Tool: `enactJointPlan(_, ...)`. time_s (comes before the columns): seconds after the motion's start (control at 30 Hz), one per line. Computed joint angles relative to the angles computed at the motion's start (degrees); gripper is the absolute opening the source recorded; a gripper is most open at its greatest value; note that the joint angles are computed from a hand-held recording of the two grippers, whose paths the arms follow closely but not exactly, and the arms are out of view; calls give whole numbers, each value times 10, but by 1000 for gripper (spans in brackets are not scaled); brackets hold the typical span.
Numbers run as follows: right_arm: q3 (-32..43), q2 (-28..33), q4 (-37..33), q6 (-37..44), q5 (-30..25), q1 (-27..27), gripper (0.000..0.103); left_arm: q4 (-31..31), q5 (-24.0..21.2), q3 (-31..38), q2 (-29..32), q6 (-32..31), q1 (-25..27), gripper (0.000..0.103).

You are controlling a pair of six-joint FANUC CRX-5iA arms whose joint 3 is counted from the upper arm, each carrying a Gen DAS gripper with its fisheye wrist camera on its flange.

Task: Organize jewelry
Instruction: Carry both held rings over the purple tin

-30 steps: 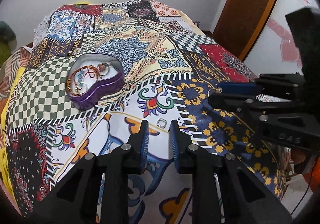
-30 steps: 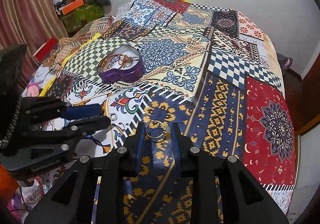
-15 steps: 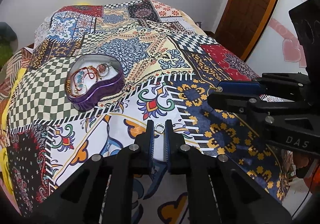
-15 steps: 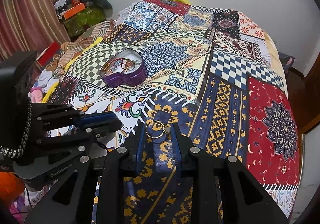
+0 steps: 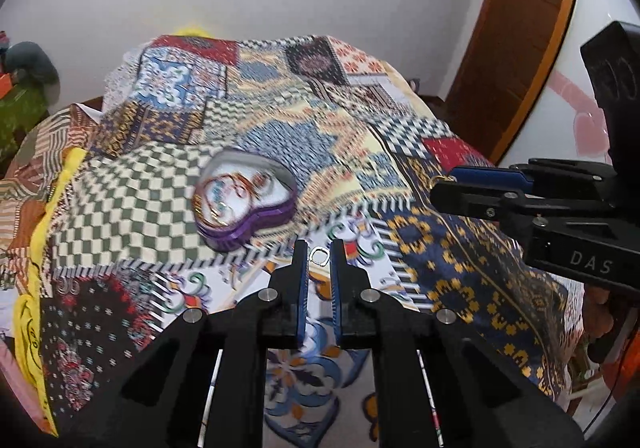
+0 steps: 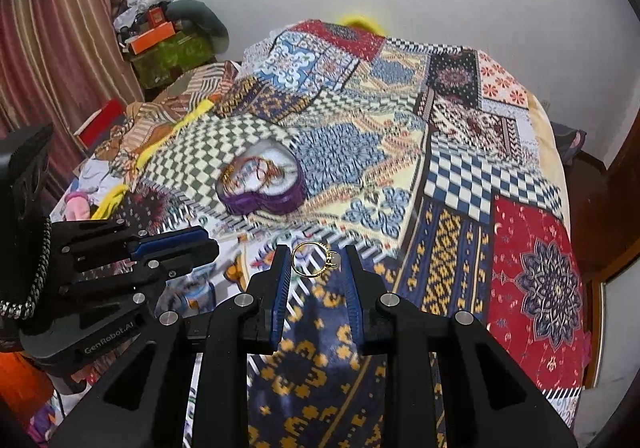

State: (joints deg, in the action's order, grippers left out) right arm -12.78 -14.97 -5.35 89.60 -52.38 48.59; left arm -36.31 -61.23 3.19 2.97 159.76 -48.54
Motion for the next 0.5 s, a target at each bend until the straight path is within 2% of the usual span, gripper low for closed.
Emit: enactJointPlan(0.5,40,25,7,-9,28,29,23,-64,-36,-6,-45,17,1,9)
